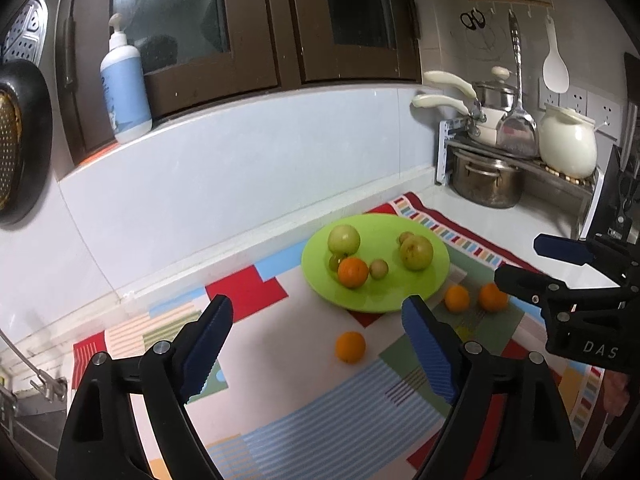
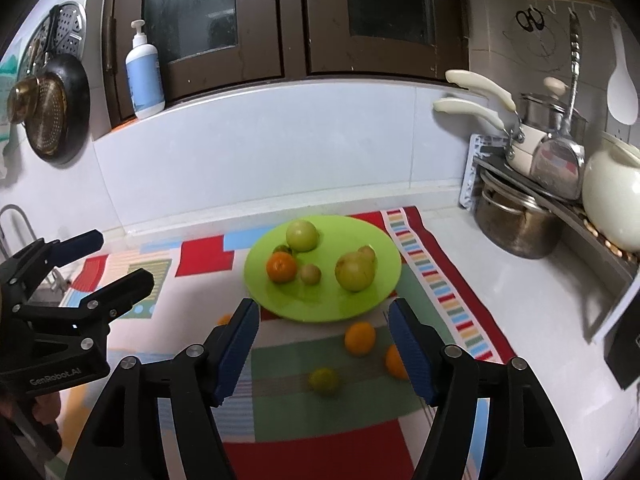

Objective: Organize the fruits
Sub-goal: 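Lift both open grippers away from the plate toward the loose fruits, then grasp the orange with the left gripper while the right gripper grasps the small green fruit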

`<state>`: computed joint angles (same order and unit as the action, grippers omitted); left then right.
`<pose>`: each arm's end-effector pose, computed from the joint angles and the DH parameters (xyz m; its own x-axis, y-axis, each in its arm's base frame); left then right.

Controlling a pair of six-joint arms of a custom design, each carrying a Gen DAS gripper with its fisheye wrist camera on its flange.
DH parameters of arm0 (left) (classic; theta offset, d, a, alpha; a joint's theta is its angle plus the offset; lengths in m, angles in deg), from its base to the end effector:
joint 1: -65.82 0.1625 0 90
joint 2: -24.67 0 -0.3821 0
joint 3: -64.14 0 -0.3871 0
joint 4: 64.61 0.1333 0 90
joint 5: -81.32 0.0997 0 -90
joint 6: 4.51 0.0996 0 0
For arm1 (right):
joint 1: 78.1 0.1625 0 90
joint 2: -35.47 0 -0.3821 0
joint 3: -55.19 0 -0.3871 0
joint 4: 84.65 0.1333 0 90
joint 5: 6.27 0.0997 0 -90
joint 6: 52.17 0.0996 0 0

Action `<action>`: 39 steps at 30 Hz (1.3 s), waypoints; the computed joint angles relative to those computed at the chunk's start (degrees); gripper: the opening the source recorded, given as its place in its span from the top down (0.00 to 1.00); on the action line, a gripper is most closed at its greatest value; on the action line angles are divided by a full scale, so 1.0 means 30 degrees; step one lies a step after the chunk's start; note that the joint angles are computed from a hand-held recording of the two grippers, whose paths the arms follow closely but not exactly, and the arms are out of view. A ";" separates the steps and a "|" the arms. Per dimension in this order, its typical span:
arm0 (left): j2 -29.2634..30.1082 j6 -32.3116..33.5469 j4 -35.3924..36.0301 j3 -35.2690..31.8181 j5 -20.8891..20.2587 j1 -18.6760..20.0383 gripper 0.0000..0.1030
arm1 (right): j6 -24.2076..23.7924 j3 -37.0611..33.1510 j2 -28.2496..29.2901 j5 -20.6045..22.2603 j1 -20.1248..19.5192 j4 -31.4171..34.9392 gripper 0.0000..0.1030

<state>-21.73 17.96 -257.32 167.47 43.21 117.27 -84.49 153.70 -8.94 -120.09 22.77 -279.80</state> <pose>-0.2011 -0.5920 0.1434 -0.6046 0.1564 -0.7810 0.7204 0.5256 -0.4525 0.2109 -0.6046 0.1366 -0.7459 -0.2152 0.6303 -0.6122 0.5944 -0.5215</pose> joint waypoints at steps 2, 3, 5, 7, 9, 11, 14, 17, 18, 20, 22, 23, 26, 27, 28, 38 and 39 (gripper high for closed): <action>-0.0126 -0.0468 0.0416 0.0192 0.0004 0.0108 0.16 | 0.0013 0.0191 0.0057 -0.0232 0.0024 -0.0192 0.34; -0.0181 -0.0749 0.0625 0.0282 -0.0006 0.0177 0.16 | -0.0040 0.0247 0.0130 -0.0399 0.0032 -0.0275 0.34; -0.0319 -0.1310 0.1101 0.0468 -0.0145 0.0371 0.16 | -0.0010 0.0230 0.0259 -0.0706 0.0005 -0.0111 0.34; -0.0329 -0.1726 0.1600 0.0509 -0.0170 0.0572 0.16 | 0.0190 0.0172 0.0372 -0.0906 -0.0046 0.0197 0.34; -0.0321 -0.2022 0.2090 0.0546 -0.0199 0.0754 0.16 | 0.0518 0.0074 0.0525 -0.1196 -0.0130 0.0699 0.34; -0.0328 -0.2296 0.2533 0.0661 -0.0221 0.0935 0.16 | 0.0732 0.0071 0.0663 -0.1355 -0.0237 0.0917 0.34; -0.0192 -0.2757 0.3395 0.0605 -0.0145 0.1196 0.16 | 0.0994 -0.0006 0.0904 -0.1645 -0.0397 0.1348 0.34; 0.0014 -0.2933 0.3963 0.0477 -0.0244 0.1497 0.16 | 0.1328 -0.0083 0.1110 -0.1821 -0.0632 0.1867 0.34; 0.0126 -0.2891 0.4124 0.0356 -0.0344 0.1624 0.16 | 0.1409 -0.0108 0.1188 -0.1874 -0.0710 0.1985 0.34; 0.0343 -0.2628 0.4172 0.0148 -0.0516 0.1811 0.16 | 0.1617 -0.0235 0.1334 -0.2000 -0.0836 0.2358 0.34; 0.0597 -0.2288 0.4270 -0.0159 -0.0805 0.2014 0.16 | 0.1788 -0.0375 0.1475 -0.2044 -0.0992 0.2660 0.34; 0.0727 -0.1998 0.4206 -0.0304 -0.0976 0.2098 0.16 | 0.1895 -0.0446 0.1533 -0.2095 -0.1029 0.2833 0.34; 0.1172 -0.1059 0.3969 -0.0803 -0.1375 0.2309 0.16 | 0.2128 -0.0673 0.1705 -0.2144 -0.1200 0.3212 0.35; 0.1315 -0.0727 0.3916 -0.1004 -0.1566 0.2398 0.16 | 0.2143 -0.0717 0.1748 -0.2078 -0.1275 0.3249 0.35; 0.1498 -0.0498 0.4066 -0.1292 -0.1687 0.2482 0.16 | 0.2126 -0.0773 0.1809 -0.2076 -0.1311 0.3213 0.35; 0.2844 -0.0306 0.5970 -0.3833 -0.2809 0.3216 0.32 | 0.2156 -0.1661 0.2343 -0.1914 -0.1705 0.3818 0.48; 0.2902 -0.0301 0.6055 -0.3925 -0.2922 0.3246 0.32 | 0.2160 -0.1736 0.2359 -0.1855 -0.1740 0.3962 0.49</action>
